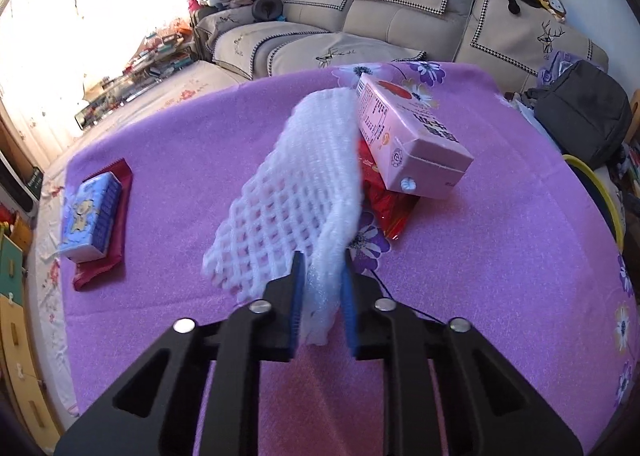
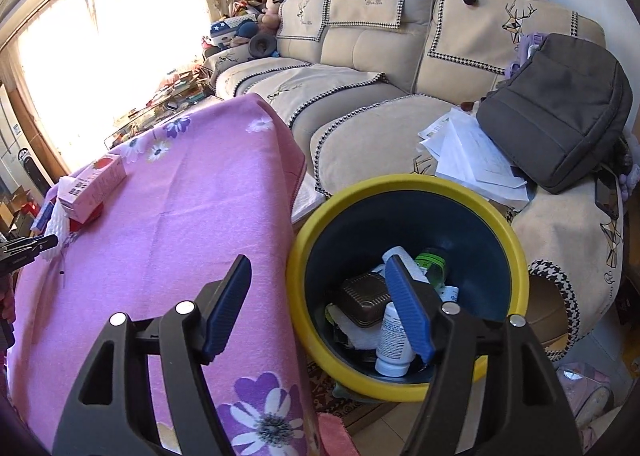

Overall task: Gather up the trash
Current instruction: 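Grasp the white foam fruit net with the left tool, then carry the foam net over the bin and open the left tool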

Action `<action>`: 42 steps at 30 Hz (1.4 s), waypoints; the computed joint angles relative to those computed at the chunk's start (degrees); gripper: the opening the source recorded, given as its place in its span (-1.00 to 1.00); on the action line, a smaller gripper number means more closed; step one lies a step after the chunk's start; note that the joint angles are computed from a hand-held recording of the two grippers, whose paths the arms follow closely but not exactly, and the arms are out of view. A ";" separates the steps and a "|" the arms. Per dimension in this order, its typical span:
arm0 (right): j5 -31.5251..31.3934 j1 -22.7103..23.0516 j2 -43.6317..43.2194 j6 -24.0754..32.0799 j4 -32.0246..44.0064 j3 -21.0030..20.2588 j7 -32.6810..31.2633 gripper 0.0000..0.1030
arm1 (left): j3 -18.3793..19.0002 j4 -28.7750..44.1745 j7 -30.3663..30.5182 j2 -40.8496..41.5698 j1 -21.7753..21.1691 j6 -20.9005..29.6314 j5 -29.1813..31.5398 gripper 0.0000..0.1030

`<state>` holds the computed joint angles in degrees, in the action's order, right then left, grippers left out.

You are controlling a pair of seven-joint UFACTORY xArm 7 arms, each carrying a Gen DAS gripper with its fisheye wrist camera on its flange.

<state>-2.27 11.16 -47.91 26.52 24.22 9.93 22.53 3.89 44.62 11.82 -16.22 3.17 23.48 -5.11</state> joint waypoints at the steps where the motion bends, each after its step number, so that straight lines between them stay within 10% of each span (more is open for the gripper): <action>1: 0.12 0.25 -0.40 0.09 -0.09 -0.19 -0.10 0.28 | -1.03 -0.94 -1.52 -1.21 0.97 -1.09 1.85 -0.70; 10: 1.55 1.68 -5.99 1.68 -2.18 -1.13 -0.60 0.29 | -4.44 -6.86 -6.75 -15.47 0.78 0.56 7.34 -0.73; 18: 1.77 0.60 -15.35 5.32 -5.82 -1.84 -0.81 0.32 | -8.05 -4.38 -7.82 -18.71 -8.41 4.62 4.94 -0.73; 33: 1.67 -8.59 -35.89 16.68 -12.62 -10.06 -7.30 0.33 | -17.12 26.42 -10.24 15.08 -24.28 5.57 6.62 -0.72; 42: 3.19 -12.94 -39.83 20.71 -13.66 -12.36 -11.13 0.37 | -15.20 49.75 -13.87 37.96 -32.51 13.00 11.32 -0.71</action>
<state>0.92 -1.78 -87.74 47.23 10.57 -2.42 11.40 -11.31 94.37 -2.06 21.74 -29.34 36.48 6.21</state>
